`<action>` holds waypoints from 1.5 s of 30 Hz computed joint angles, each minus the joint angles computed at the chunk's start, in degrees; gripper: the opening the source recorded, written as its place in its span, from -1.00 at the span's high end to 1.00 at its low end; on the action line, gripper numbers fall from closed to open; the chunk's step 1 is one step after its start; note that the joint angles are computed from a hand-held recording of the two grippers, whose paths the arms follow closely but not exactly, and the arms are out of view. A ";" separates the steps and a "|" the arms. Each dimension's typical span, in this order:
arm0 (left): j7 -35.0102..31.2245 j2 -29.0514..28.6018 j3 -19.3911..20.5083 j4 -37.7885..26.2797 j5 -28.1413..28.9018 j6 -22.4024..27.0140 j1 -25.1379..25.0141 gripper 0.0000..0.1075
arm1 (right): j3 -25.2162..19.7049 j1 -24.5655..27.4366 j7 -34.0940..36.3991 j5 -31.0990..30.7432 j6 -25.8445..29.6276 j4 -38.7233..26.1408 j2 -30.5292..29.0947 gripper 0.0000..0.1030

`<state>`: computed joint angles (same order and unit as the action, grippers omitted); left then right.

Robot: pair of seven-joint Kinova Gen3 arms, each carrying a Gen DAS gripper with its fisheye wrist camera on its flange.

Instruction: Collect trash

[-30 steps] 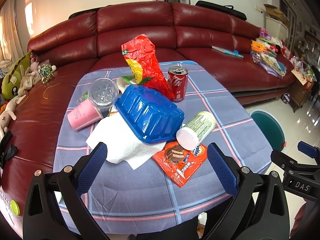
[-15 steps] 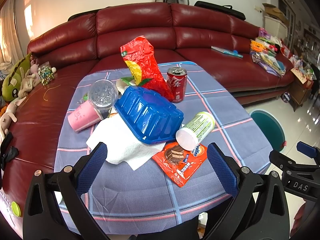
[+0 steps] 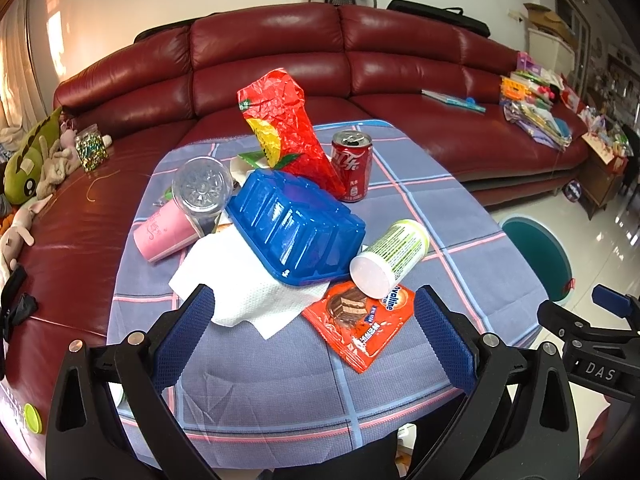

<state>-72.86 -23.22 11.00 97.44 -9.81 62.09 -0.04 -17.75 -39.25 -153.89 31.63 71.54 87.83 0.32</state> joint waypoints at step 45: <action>-14.19 5.24 -14.14 2.37 3.97 -3.38 -6.27 -0.85 | 4.71 -1.78 9.95 -6.73 -2.22 -8.06 9.31 -0.88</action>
<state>-87.05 -17.98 -3.14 99.80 -5.84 58.71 -6.32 -13.05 -41.02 -143.94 24.90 69.32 79.77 9.63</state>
